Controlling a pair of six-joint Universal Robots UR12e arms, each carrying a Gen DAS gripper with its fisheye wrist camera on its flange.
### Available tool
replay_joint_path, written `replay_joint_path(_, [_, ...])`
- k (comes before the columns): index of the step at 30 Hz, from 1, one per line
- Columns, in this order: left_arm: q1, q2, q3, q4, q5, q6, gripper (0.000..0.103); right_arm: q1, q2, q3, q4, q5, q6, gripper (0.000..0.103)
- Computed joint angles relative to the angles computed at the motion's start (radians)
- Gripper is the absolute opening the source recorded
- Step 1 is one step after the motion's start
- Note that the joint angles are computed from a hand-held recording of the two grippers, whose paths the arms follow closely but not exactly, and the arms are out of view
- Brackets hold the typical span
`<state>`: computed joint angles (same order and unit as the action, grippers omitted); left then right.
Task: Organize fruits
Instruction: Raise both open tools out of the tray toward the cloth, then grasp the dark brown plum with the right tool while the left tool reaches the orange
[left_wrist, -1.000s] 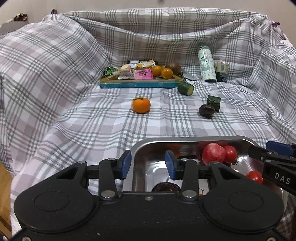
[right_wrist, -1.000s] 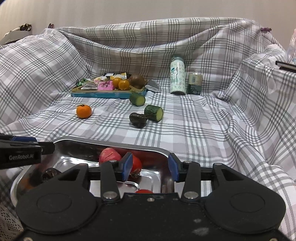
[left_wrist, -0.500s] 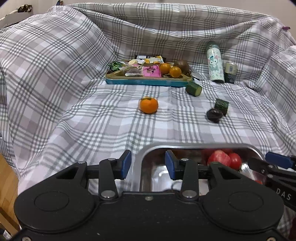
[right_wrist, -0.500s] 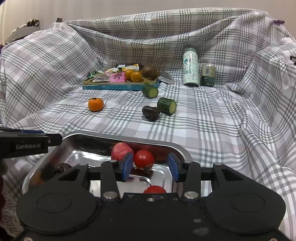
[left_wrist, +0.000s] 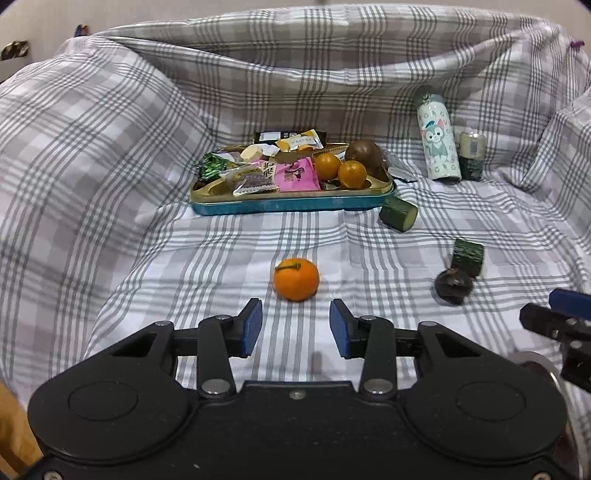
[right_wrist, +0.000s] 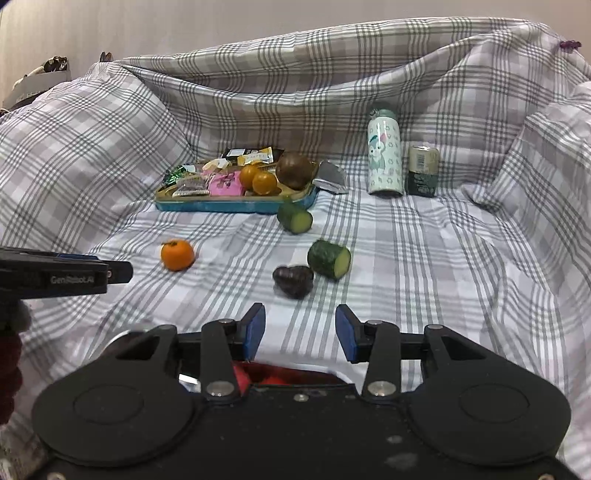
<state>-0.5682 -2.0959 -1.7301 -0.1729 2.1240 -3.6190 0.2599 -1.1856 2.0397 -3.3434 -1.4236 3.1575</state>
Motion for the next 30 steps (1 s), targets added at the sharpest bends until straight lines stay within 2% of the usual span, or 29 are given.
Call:
replay_joint_path(3, [0.014, -0.014, 0.018, -0.007, -0.024, 0.026, 0.048, 0.0, 0.016, -0.028, 0.024, 0.002, -0.022, 0.032])
replay_joint_path(5, [0.02, -0.024, 0.028, -0.001, -0.029, 0.039, 0.048, -0.002, 0.027, -0.05, 0.062, 0.013, -0.036, 0.022])
replay_joint_path(9, [0.033, -0.039, 0.037, 0.005, -0.037, 0.043, 0.049, -0.002, 0.049, -0.087, 0.111, 0.016, -0.041, 0.021])
replay_joint_path(15, [0.046, -0.043, 0.032, -0.012, -0.056, 0.004, 0.049, 0.004, 0.078, -0.136, 0.189, 0.009, -0.064, 0.021])
replay_joint_path(20, [0.048, -0.046, 0.029, 0.015, -0.06, 0.003, 0.048, 0.011, 0.096, -0.172, 0.266, -0.004, -0.066, 0.021])
replay_joint_path(30, [0.056, -0.047, 0.029, 0.013, -0.08, -0.007, 0.049, 0.021, 0.134, -0.229, 0.258, -0.001, -0.079, 0.021])
